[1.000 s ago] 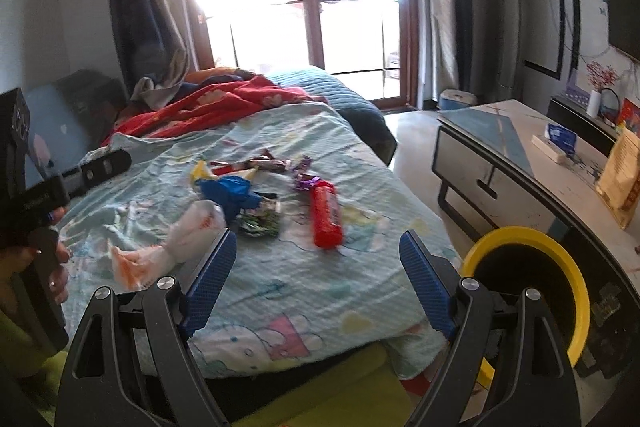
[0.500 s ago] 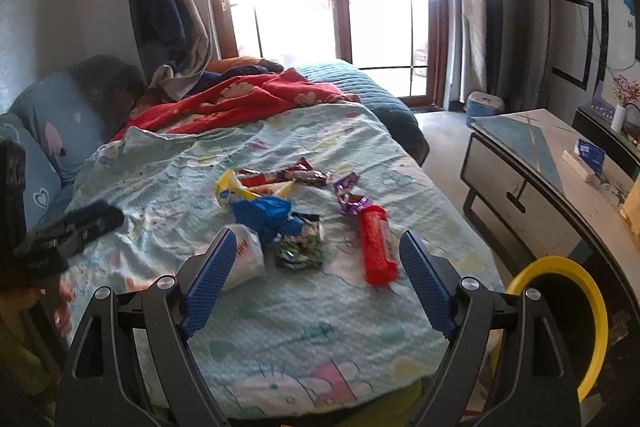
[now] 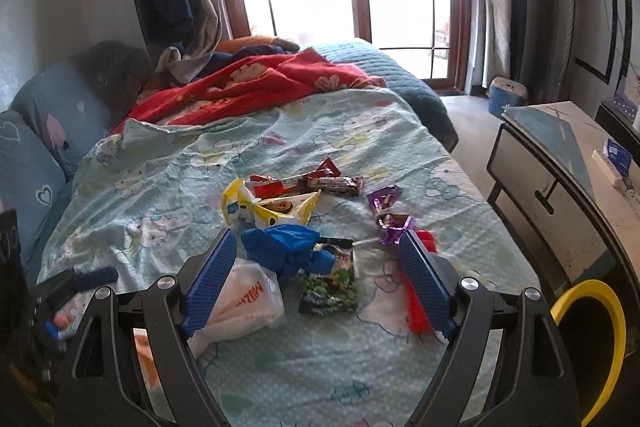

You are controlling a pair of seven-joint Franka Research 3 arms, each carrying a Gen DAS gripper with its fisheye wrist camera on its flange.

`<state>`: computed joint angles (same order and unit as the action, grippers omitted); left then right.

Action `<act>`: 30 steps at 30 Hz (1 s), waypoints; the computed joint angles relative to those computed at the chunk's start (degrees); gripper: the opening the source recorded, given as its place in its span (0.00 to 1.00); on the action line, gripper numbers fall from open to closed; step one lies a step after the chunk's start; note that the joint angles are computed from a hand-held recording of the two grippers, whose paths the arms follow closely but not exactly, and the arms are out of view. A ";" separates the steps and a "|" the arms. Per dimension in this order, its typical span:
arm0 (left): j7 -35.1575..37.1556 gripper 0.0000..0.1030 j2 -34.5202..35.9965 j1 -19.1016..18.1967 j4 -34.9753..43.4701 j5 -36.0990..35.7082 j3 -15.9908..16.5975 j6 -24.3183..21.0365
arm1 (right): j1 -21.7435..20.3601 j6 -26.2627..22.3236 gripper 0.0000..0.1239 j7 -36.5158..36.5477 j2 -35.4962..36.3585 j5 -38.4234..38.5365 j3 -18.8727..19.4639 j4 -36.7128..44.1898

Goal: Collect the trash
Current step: 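Grasp the white tied plastic bag with the left gripper while the right gripper grasps the blue plastic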

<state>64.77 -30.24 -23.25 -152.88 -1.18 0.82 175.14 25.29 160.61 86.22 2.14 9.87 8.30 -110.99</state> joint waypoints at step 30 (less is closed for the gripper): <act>14.25 0.22 4.75 -6.73 2.51 -14.26 2.59 -5.35 | 1.56 -5.88 0.02 -8.90 8.01 6.88 1.23 6.47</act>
